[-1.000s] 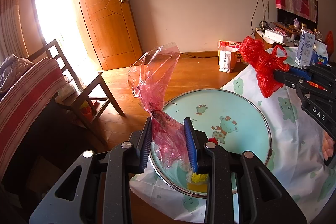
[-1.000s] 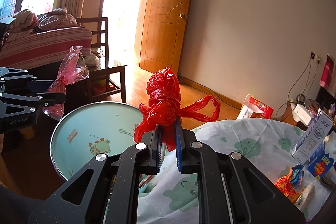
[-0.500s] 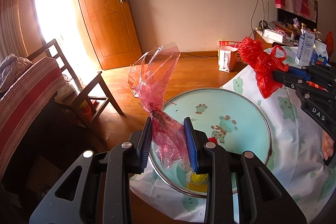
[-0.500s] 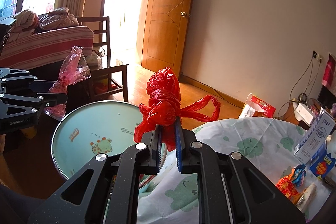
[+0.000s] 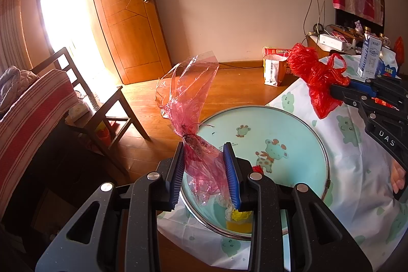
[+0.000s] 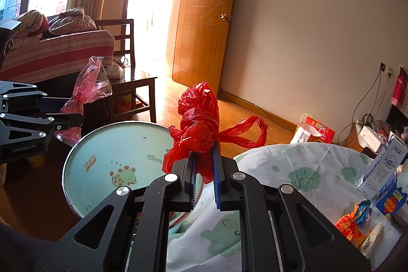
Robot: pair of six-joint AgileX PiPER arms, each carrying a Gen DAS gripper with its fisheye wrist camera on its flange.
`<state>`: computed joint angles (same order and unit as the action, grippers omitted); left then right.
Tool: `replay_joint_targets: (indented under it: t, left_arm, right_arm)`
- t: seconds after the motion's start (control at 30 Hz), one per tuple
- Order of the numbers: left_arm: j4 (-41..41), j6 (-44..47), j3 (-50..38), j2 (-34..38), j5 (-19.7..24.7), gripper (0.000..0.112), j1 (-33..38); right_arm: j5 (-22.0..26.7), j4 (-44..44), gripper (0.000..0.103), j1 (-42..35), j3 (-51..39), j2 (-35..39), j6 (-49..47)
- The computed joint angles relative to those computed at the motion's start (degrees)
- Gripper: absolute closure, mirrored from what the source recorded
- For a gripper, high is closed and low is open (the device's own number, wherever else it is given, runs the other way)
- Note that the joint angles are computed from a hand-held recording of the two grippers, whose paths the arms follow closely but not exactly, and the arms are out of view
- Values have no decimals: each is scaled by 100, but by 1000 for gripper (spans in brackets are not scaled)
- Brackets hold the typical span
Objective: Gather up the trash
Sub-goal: 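Hold the pink bag above the bin with the left tool while the right tool holds the red bag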
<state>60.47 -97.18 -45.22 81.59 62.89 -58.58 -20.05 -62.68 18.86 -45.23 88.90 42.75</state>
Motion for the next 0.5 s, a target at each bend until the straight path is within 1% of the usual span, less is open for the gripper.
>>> replay_joint_targets:
  t: [0.4,0.5]
  left_arm:
    - [4,13,23,-5,-63,82,40]
    - [-1,11,59,-8,-161,78,79]
  right_arm:
    - [-21,-29,91,2,3,14,-12]
    - [-108,-406,90,-18,-21,28,257]
